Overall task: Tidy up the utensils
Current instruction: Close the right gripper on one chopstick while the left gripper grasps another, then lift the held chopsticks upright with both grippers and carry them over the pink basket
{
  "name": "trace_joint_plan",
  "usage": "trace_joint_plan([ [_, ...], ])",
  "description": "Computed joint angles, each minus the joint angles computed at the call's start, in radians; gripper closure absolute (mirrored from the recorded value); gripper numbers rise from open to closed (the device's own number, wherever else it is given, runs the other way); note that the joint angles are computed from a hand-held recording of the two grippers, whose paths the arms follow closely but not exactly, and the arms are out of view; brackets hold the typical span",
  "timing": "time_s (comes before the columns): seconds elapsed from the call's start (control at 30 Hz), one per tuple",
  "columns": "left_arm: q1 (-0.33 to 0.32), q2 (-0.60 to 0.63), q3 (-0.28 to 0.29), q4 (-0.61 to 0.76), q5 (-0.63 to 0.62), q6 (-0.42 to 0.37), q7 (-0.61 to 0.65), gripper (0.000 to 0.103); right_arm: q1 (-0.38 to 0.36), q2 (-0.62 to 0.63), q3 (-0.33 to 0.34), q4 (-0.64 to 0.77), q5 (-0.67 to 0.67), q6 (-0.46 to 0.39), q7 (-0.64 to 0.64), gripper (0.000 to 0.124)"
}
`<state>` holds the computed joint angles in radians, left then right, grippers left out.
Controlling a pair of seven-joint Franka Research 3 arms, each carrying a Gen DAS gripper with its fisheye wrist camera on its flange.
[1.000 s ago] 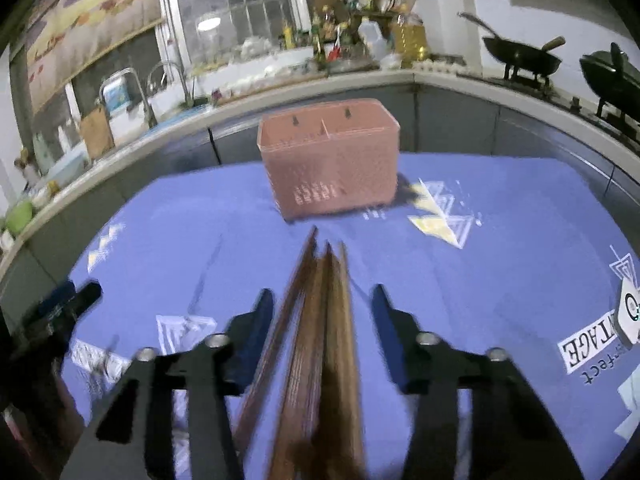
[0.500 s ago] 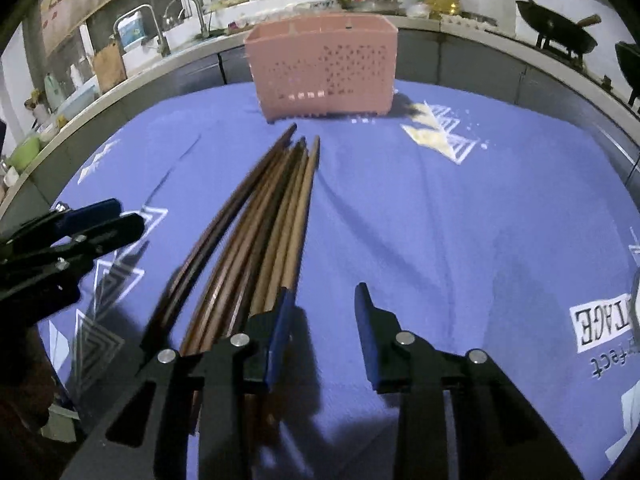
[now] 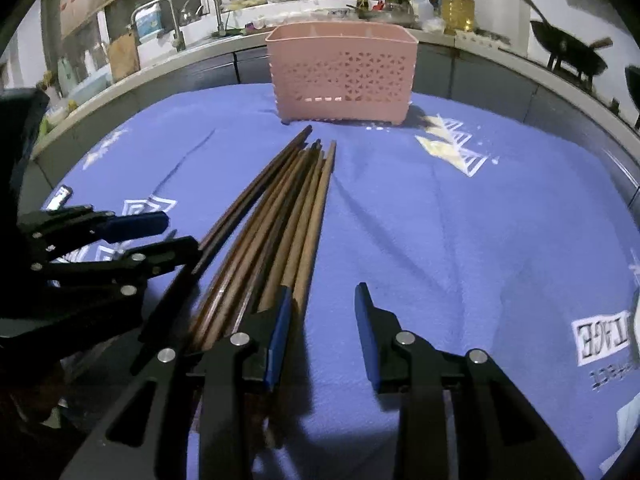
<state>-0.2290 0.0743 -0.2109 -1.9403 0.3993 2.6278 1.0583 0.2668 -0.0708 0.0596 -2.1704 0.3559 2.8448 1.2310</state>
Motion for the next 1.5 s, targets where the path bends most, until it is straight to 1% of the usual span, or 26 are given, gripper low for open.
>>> trace_joint_plan([
  [0.07, -0.001, 0.004, 0.002, 0.004, 0.016, 0.000, -0.011, 0.064, 0.000, 0.000, -0.001, 0.001, 0.005, -0.003, 0.000, 0.090],
  [0.23, -0.012, 0.035, 0.003, 0.044, 0.056, -0.019, -0.020, 0.064, -0.011, 0.003, 0.015, -0.007, -0.126, 0.023, 0.084, 0.090],
  [0.33, -0.013, 0.034, 0.005, 0.031, 0.060, -0.013, -0.020, 0.065, -0.016, 0.005, 0.020, -0.008, -0.198, 0.030, 0.133, 0.090],
  [0.37, -0.011, 0.032, 0.005, 0.029, 0.056, -0.010, -0.013, 0.067, -0.018, 0.003, 0.019, -0.011, -0.210, 0.035, 0.143, 0.090],
  [0.4, -0.007, 0.028, 0.003, 0.023, 0.036, -0.003, 0.006, 0.077, -0.021, 0.000, 0.018, -0.015, -0.225, 0.041, 0.159, 0.090],
  [0.43, -0.002, 0.023, 0.002, 0.018, 0.015, 0.000, 0.022, 0.082, -0.038, 0.000, 0.025, -0.017, -0.301, 0.045, 0.229, 0.090],
  [0.5, 0.005, 0.011, 0.004, 0.003, -0.007, 0.006, 0.034, 0.097, -0.043, 0.001, 0.019, -0.013, -0.318, 0.037, 0.255, 0.090],
  [0.53, 0.007, 0.007, 0.004, -0.007, -0.014, 0.016, 0.039, 0.097, -0.039, 0.001, 0.014, -0.011, -0.299, 0.033, 0.244, 0.090],
  [0.57, 0.011, -0.002, 0.005, -0.021, -0.022, 0.025, 0.048, 0.097, -0.038, 0.001, 0.013, -0.010, -0.297, 0.030, 0.242, 0.092],
  [0.6, 0.016, -0.014, 0.006, -0.037, -0.035, 0.033, 0.059, 0.097, -0.036, 0.001, 0.014, -0.010, -0.301, 0.030, 0.233, 0.100],
  [0.67, 0.022, -0.033, 0.005, -0.060, -0.070, 0.037, 0.086, 0.097, -0.019, -0.006, 0.008, -0.015, -0.244, 0.026, 0.164, 0.114],
  [0.73, 0.027, -0.060, 0.004, -0.092, -0.112, 0.040, 0.120, 0.097, -0.022, -0.010, 0.007, -0.014, -0.243, 0.016, 0.158, 0.118],
  [0.8, 0.030, -0.090, 0.006, -0.125, -0.148, 0.040, 0.160, 0.096, -0.043, -0.013, 0.009, -0.014, -0.293, 0.001, 0.215, 0.118],
  [0.83, 0.031, -0.102, 0.008, -0.136, -0.174, 0.034, 0.182, 0.096, -0.042, -0.007, -0.007, 0.000, -0.239, -0.042, 0.192, 0.117],
  [0.87, 0.031, -0.107, 0.010, -0.138, -0.196, 0.025, 0.195, 0.091, -0.038, -0.007, -0.017, 0.005, -0.178, -0.064, 0.156, 0.117],
  [0.9, 0.032, -0.109, 0.012, -0.137, -0.220, 0.017, 0.212, 0.083, -0.035, -0.006, -0.030, 0.017, -0.097, -0.090, 0.114, 0.117],
  [0.93, 0.031, -0.104, 0.014, -0.127, -0.254, 0.013, 0.247, 0.078, -0.036, 0.003, -0.039, 0.043, -0.043, -0.130, 0.081, 0.117],
  [0.97, 0.032, -0.095, 0.015, -0.114, -0.263, 0.011, 0.263, 0.073, -0.035, 0.008, -0.041, 0.054, 0.002, -0.145, 0.047, 0.117],
  [1.07, 0.037, -0.031, 0.012, -0.030, -0.246, -0.004, 0.281, 0.072, -0.039, 0.047, -0.047, 0.134, 0.178, -0.196, -0.061, 0.117],
  [1.1, 0.036, 0.004, 0.013, 0.015, -0.215, -0.015, 0.270, 0.072, -0.041, 0.063, -0.045, 0.159, 0.236, -0.199, -0.098, 0.117],
  [1.17, 0.030, 0.059, 0.013, 0.087, -0.161, -0.036, 0.252, 0.072, -0.047, 0.110, -0.034, 0.222, 0.279, -0.199, -0.124, 0.116],
  [1.27, 0.024, 0.126, 0.012, 0.179, -0.129, -0.064, 0.257, 0.072, -0.048, 0.187, -0.018, 0.326, 0.234, -0.208, -0.095, 0.115],
  [1.33, 0.016, 0.157, 0.016, 0.224, -0.101, -0.082, 0.251, 0.072, -0.047, 0.240, -0.014, 0.394, 0.180, -0.234, -0.055, 0.111],
  [1.43, 0.009, 0.180, 0.020, 0.256, -0.077, -0.093, 0.248, 0.072, -0.042, 0.314, -0.018, 0.486, 0.087, -0.283, 0.019, 0.092],
  [1.47, 0.009, 0.187, 0.019, 0.266, -0.079, -0.099, 0.249, 0.072, -0.046, 0.323, -0.015, 0.497, 0.080, -0.292, 0.024, 0.080],
  [1.5, 0.011, 0.192, 0.017, 0.272, -0.085, -0.098, 0.251, 0.072, -0.047, 0.335, -0.015, 0.512, 0.066, -0.299, 0.036, 0.075],
])
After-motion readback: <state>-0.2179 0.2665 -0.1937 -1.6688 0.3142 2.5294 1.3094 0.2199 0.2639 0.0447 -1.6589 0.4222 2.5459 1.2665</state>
